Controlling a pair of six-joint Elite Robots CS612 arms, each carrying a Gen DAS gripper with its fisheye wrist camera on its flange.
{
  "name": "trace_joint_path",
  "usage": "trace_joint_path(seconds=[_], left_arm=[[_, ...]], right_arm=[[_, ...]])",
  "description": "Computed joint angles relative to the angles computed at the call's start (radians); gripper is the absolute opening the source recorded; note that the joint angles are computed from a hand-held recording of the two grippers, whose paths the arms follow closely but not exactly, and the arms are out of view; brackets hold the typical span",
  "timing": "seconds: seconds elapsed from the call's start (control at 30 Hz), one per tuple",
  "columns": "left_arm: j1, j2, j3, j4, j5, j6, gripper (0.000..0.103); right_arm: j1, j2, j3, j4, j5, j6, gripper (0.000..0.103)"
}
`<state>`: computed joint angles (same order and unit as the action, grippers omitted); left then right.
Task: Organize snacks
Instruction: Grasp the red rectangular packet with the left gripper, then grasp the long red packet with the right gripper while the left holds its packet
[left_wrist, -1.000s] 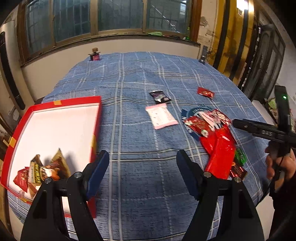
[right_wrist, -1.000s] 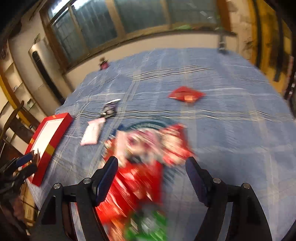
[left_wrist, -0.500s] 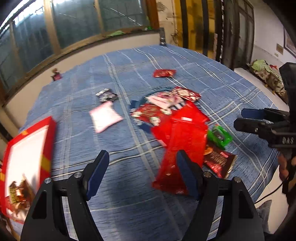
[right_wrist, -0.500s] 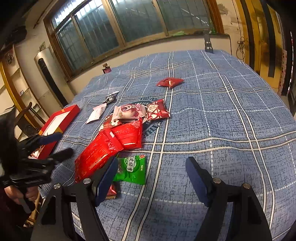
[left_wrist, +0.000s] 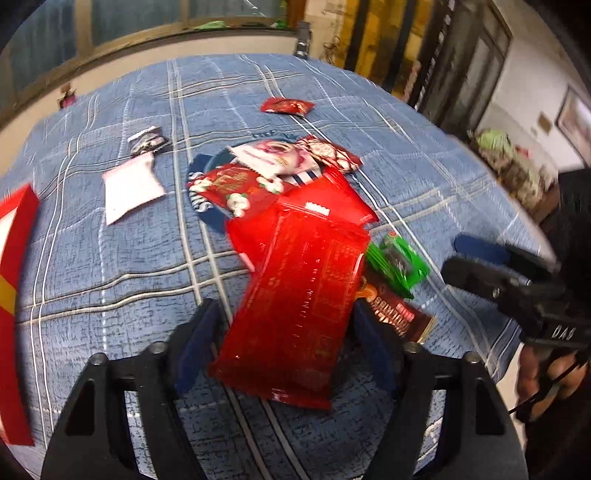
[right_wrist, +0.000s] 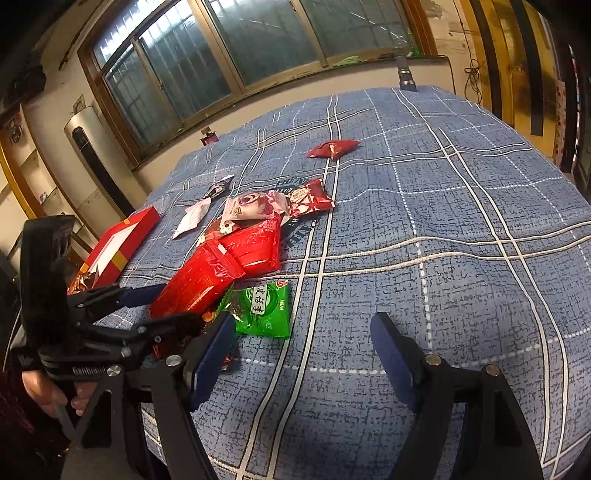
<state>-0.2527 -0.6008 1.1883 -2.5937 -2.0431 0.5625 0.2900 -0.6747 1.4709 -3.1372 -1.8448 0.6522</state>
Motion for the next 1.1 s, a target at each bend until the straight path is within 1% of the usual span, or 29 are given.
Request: trace_joint_path(seconds=[0.07,0.1,0.17,0.23,0.33,0.4,0.43,0.47,0.53,0.63,0.7,0.73,0.8,0.9,0.93,0.97,1.03,1.1], left_arm=[[0.0,0.001,0.008,-0.052,0.046,-0.023,0.059],[0.004,0.004,0.004,-0.064,0.056,-0.048,0.058],[0.021,0.014,-0.019,-0.038,0.054,-0.107,0.056],[0.037,0.016,-0.03,-0.016,0.028,-0.114,0.055],[0.054,0.005,-0.009,-0.034,0.027,-0.093,0.052],[0.066,-0.001,0.001,-0.031,0.02,-0.075,0.052],[0.072,-0.004,0.005,-0.023,0.015,-0.07,0.052],[0.079,-0.007,0.007,-0.01,0.01,-0.066,0.052],[0.082,-0.003,-0.003,0.004,0.011,-0.071,0.052],[0.086,-0.001,-0.009,0.016,0.007,-0.08,0.052],[0.088,0.0,-0.012,0.021,0.009,-0.088,0.052],[0.089,0.001,-0.013,0.023,0.009,-0.089,0.052],[0.089,0.001,-0.015,0.028,0.011,-0.089,0.052],[0.088,0.0,-0.016,0.035,0.013,-0.092,0.052],[0.088,-0.001,-0.017,0.038,0.013,-0.09,0.052],[0.089,0.0,-0.017,0.04,0.012,-0.089,0.052],[0.09,0.0,-0.018,0.044,0.011,-0.089,0.052],[0.091,0.001,-0.021,0.049,0.009,-0.088,0.052]], right_arm=[[0.002,-0.001,-0.001,-0.002,-0.007,-0.002,0.077],[0.002,-0.001,-0.002,-0.002,-0.01,-0.004,0.077],[0.003,0.0,-0.01,0.008,-0.009,-0.012,0.077],[0.004,0.004,-0.023,0.015,-0.003,-0.029,0.077],[0.003,0.016,-0.065,0.056,0.03,-0.092,0.077],[0.0,0.027,-0.108,0.111,0.069,-0.173,0.077],[-0.001,0.035,-0.14,0.152,0.082,-0.238,0.077],[-0.001,0.04,-0.161,0.181,0.091,-0.284,0.077],[-0.001,0.056,-0.221,0.261,0.099,-0.399,0.077],[-0.002,0.078,-0.296,0.36,0.104,-0.542,0.077],[-0.005,0.09,-0.345,0.45,0.122,-0.631,0.077],[-0.008,0.097,-0.372,0.501,0.142,-0.683,0.077],[-0.012,0.11,-0.407,0.559,0.169,-0.749,0.077],[-0.018,0.135,-0.482,0.723,0.213,-0.837,0.077],[-0.018,0.147,-0.511,0.781,0.216,-0.869,0.077],[-0.013,0.161,-0.538,0.813,0.187,-0.9,0.077],[-0.005,0.18,-0.574,0.846,0.131,-0.945,0.077],[-0.005,0.197,-0.616,0.889,0.111,-0.963,0.078]])
